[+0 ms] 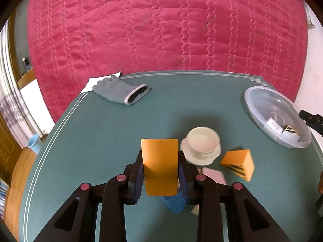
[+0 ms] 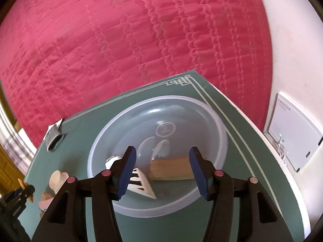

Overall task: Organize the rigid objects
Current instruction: 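Carry the striped block into the clear basin and open the right gripper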

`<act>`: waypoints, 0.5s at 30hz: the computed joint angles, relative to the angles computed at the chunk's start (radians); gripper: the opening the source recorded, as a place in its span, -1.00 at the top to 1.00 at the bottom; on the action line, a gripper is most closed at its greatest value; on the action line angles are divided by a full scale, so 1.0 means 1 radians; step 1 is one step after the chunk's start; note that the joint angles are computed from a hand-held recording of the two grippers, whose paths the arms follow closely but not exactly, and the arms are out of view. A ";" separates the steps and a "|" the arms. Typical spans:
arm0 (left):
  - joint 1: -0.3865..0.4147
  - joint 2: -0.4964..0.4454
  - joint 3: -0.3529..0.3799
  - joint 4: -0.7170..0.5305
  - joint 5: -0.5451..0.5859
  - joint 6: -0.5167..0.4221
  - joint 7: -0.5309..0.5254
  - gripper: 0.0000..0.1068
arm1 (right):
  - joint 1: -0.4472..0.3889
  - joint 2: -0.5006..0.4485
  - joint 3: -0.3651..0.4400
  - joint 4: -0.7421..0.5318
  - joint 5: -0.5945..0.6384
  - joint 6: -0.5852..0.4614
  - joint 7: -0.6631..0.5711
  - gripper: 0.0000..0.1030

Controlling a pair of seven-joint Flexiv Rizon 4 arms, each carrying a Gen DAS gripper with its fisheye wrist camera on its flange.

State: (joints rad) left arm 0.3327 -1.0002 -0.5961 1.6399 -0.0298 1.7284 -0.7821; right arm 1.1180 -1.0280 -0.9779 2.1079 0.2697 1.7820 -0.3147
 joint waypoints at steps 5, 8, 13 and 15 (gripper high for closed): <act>-0.002 0.006 -0.027 0.017 0.016 -0.008 0.017 0.41 | 0.039 -0.038 -0.043 0.008 0.011 -0.037 0.042 -0.09; -0.004 0.009 -0.050 0.021 0.016 -0.029 0.032 0.41 | 0.060 -0.064 -0.070 0.010 -0.004 -0.063 0.072 -0.09; -0.005 0.005 -0.114 0.024 0.005 -0.064 0.076 0.41 | 0.080 -0.085 -0.090 0.017 -0.027 -0.081 0.107 -0.09; -0.018 0.003 -0.121 0.019 -0.003 -0.070 0.094 0.41 | 0.096 -0.101 -0.109 0.022 -0.029 -0.092 0.125 -0.09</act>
